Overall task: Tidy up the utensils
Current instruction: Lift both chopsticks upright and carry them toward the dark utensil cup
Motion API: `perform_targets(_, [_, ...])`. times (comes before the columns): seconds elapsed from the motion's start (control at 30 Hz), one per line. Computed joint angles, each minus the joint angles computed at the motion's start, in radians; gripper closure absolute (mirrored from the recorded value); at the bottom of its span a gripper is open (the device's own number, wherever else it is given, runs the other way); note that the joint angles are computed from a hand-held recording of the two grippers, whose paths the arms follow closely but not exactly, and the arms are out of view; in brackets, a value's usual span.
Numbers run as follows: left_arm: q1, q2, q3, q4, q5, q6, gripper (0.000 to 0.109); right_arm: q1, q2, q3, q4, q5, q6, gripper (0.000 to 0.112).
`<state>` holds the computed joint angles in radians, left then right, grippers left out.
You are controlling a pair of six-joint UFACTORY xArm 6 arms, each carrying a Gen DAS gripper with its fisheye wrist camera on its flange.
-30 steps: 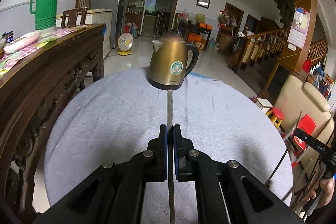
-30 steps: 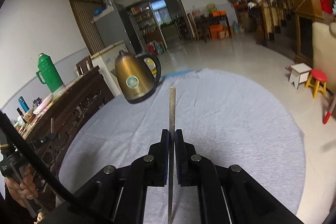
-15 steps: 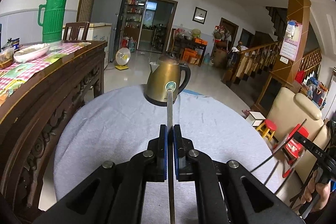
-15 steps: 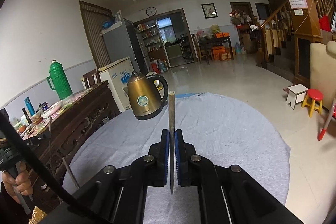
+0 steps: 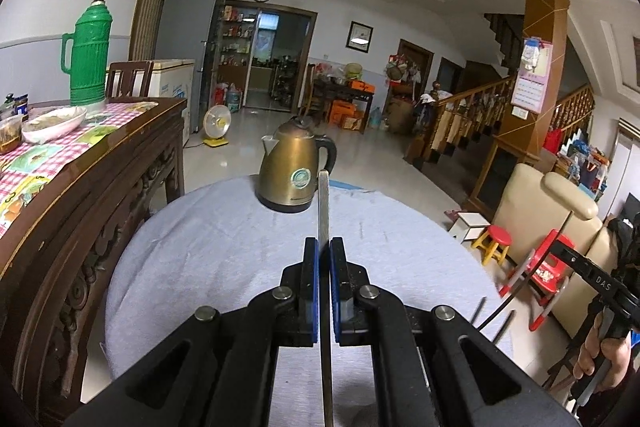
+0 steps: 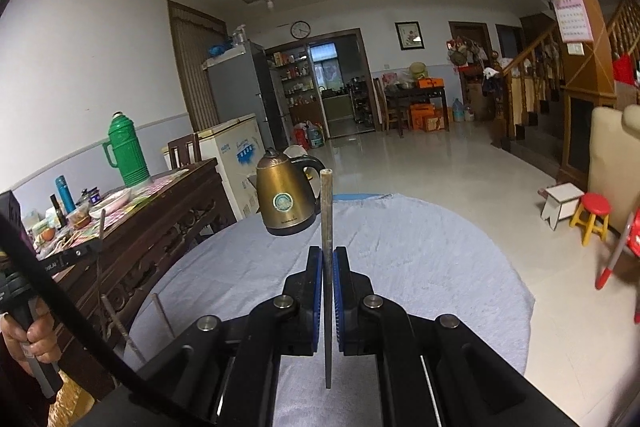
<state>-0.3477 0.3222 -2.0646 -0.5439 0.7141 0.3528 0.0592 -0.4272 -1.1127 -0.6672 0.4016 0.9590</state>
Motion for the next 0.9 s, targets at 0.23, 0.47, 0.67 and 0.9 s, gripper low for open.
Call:
perform_targets(0.23, [-0.014, -0.053, 0.039, -0.052, 0.000, 0.044, 0.103, 0.062, -0.027, -0.049, -0.028, 0.080, -0.040, 0.106])
perform_targets(0.47, [-0.044, -0.079, 0.048, -0.092, -0.026, 0.053, 0.103, 0.140, -0.035, -0.105, -0.056, 0.158, -0.074, 0.106])
perform_targets(0.67, [-0.094, -0.103, 0.105, -0.084, -0.128, 0.041, 0.103, 0.195, -0.028, -0.144, -0.050, 0.203, -0.116, 0.106])
perform_targets(0.9, [-0.174, -0.152, 0.273, -0.087, -0.383, 0.068, 0.103, 0.236, -0.023, -0.156, -0.019, 0.220, -0.147, 0.106])
